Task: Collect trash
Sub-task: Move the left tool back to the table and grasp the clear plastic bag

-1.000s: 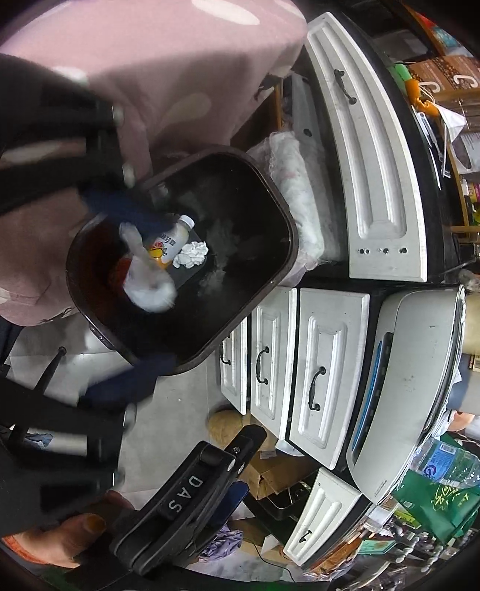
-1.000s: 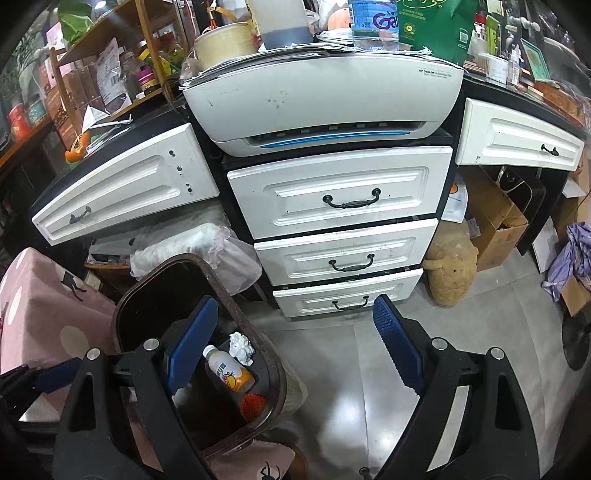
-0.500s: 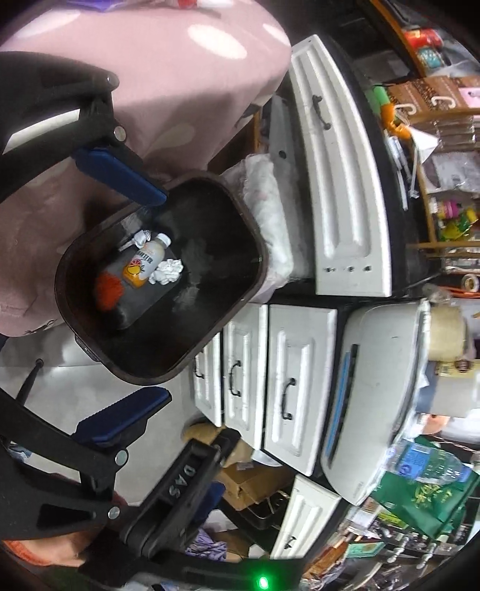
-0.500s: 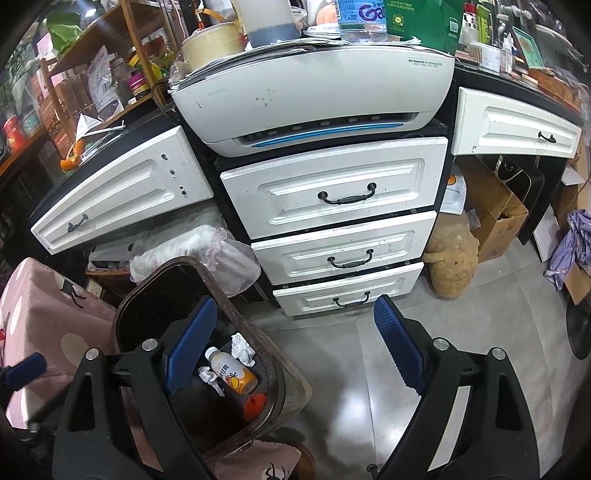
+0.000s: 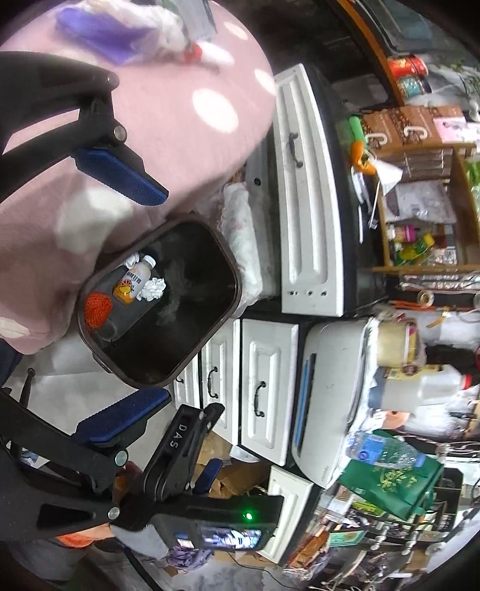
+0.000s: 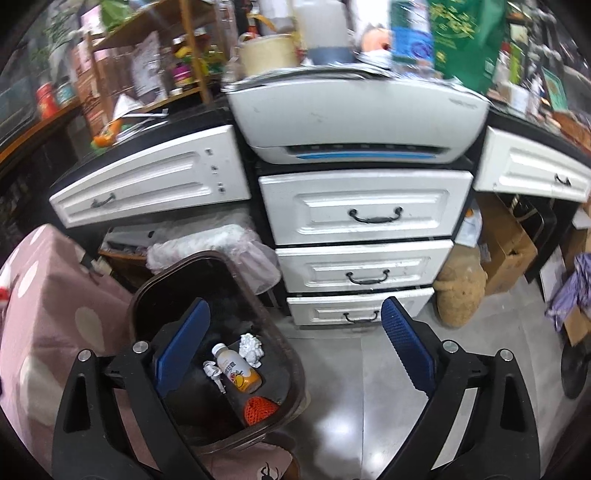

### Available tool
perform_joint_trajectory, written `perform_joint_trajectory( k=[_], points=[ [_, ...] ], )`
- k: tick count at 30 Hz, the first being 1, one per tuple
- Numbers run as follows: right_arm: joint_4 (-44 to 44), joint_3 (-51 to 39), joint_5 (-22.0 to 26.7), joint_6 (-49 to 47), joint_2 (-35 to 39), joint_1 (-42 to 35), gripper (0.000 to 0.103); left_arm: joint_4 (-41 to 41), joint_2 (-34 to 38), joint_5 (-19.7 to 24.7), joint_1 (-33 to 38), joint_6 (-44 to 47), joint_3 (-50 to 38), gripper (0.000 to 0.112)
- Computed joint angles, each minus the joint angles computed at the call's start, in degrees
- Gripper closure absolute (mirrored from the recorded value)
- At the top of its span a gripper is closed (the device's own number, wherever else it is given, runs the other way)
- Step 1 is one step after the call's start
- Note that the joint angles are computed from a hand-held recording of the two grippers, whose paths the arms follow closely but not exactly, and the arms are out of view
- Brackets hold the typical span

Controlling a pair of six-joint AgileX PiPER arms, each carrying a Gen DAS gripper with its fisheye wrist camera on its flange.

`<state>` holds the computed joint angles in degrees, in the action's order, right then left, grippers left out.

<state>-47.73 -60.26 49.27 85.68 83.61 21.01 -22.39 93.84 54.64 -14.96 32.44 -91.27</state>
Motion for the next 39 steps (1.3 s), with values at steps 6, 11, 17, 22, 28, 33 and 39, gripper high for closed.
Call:
perform_joint_trajectory(
  k=[6,11,17,22,28,33,39],
  points=[
    [-0.1,-2.6,-0.4,-2.8,0.8,5.0,0.007,-5.4,-3.0,3.2,8.5,5.9,1.0,0.015],
    [0.6,-5.9,-0.8,-6.3,2.1,8.9,0.007,-9.1,-4.4,4.6,16.6,10.8,1.9,0.015],
    [0.4,-9.1,0.7,-8.7,3.1,13.2,0.006,-10.4,-4.1,5.8,25.5,14.2,2.4,0.015],
    [1.3,-11.4,1.1,-11.4,3.3,15.4,0.006,-9.6,-3.4,6.6,31.3,17.2,2.7,0.015],
    [3.0,-15.2,1.9,-15.7,4.2,18.3,0.006,-10.8,-0.4,8.2,39.2,18.9,-0.2,0.015],
    [5.6,-18.8,2.3,-20.0,5.7,20.4,0.006,-8.9,6.2,8.2,44.2,11.1,-9.3,0.016],
    [9.2,-24.8,2.5,-25.3,9.0,22.3,0.006,0.8,16.3,6.4,46.1,-3.7,-23.8,0.027]
  ],
)
